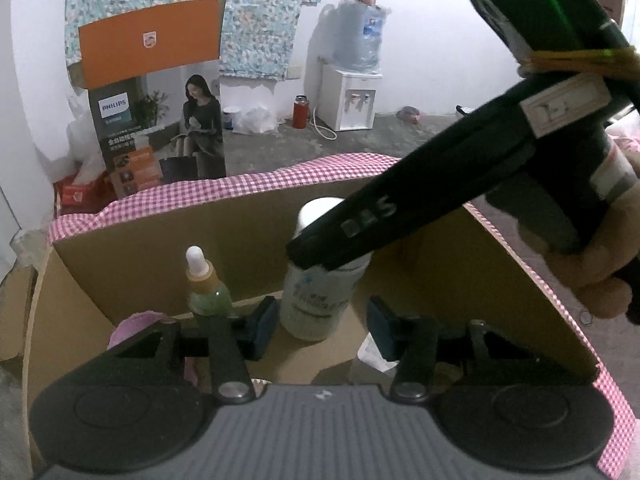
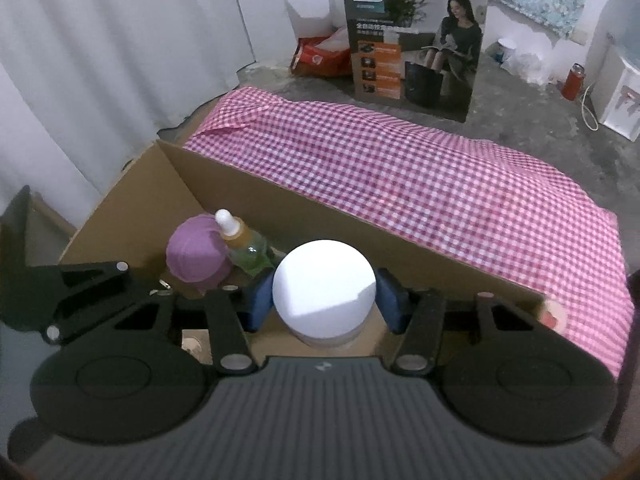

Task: Organize rigid objects

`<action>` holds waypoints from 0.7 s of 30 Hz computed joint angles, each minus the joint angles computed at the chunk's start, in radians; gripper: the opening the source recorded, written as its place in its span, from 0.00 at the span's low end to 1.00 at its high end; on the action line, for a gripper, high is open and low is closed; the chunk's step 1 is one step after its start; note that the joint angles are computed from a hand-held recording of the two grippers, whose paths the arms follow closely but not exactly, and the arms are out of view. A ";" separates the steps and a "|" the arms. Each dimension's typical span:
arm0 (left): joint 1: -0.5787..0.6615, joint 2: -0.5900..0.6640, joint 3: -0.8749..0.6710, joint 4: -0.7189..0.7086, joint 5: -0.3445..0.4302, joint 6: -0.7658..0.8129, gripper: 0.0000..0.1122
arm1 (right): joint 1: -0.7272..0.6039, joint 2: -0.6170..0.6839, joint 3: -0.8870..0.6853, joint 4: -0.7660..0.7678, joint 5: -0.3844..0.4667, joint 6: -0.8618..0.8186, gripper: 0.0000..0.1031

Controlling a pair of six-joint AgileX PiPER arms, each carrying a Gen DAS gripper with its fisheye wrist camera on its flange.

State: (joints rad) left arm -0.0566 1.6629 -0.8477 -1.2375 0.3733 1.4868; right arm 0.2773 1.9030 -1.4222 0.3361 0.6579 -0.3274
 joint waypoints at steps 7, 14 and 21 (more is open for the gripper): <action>0.076 -0.070 0.065 0.007 0.075 0.029 0.47 | -0.004 -0.033 0.055 -0.033 -0.031 0.025 0.50; 0.138 -0.133 0.111 0.061 0.116 -0.006 0.49 | 0.086 -0.029 0.045 -0.251 -0.064 0.203 0.50; 0.221 -0.217 0.183 0.034 0.179 0.071 0.62 | 0.125 -0.028 -0.010 -0.369 -0.009 0.312 0.60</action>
